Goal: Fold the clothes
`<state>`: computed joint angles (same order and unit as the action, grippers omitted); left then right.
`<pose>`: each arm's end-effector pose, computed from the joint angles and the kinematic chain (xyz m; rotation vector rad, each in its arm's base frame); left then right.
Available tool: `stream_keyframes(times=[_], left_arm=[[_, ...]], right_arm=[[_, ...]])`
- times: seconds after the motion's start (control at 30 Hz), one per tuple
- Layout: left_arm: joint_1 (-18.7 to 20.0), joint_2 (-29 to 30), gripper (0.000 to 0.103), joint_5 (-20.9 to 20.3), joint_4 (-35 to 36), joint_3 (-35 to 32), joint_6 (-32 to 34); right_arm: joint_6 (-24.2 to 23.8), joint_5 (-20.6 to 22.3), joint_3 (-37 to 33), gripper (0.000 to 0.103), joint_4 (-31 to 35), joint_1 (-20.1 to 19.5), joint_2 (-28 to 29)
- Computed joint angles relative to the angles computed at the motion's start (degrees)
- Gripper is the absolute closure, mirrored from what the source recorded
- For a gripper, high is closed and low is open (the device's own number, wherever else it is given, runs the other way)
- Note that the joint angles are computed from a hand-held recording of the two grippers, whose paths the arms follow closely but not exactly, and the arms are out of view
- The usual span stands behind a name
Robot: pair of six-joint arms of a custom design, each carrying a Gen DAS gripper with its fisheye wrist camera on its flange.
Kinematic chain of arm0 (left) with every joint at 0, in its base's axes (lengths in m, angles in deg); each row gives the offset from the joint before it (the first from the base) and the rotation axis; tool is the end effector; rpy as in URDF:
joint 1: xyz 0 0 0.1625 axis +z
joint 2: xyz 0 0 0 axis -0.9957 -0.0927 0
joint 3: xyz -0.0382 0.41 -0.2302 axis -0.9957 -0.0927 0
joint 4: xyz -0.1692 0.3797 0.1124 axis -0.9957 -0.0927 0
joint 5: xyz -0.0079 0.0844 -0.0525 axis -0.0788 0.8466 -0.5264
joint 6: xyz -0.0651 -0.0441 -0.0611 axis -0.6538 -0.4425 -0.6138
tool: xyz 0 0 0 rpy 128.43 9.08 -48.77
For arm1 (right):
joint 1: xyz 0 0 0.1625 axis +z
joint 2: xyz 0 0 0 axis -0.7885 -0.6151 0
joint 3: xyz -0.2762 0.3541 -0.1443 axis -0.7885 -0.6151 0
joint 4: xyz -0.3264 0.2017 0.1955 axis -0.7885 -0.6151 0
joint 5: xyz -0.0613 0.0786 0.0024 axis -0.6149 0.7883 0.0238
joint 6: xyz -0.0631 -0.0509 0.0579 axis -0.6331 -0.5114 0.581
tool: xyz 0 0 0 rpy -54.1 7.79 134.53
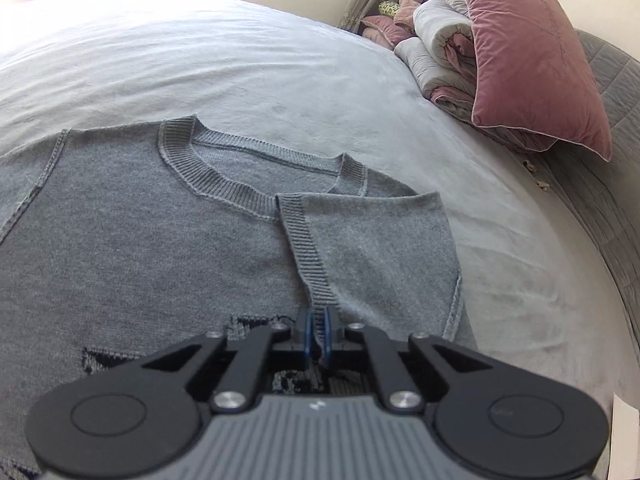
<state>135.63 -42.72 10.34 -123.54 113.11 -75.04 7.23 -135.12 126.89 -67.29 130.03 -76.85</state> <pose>-0.3446 -0.7645 -0.0785 -0.2166 2.3894 -1.1151 -0.0419 -0.7574 0.3555 1.3539 -2.4464 0.1856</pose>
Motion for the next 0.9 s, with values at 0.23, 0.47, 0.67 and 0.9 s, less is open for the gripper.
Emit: stream_keyframes(times=[0.23,0.47,0.67,0.9], left_arm=[[-3.4,-4.4,0.061,-7.4,-3.8,9.5,-4.5],[-6.2,-5.0,0.061,-16.3,-7.3,15.2,-11.3],[-6.2,-3.2,0.064,-24.6,-13.6,16.2,-8.3],[-7.2,-2.1,0.067,-30.2,-7.6,13.7,0.0]], right_arm=[[3.0,3.6,-1.6,0.072,8.7,-2.5,-3.8],[3.5,3.3,2.0,0.072,9.7,-4.9,-8.2],[5.3,3.0,4.4,0.072,8.9,-6.6,-10.8],[5.1,0.7,7.7,0.072,5.1,-7.9,-13.1]])
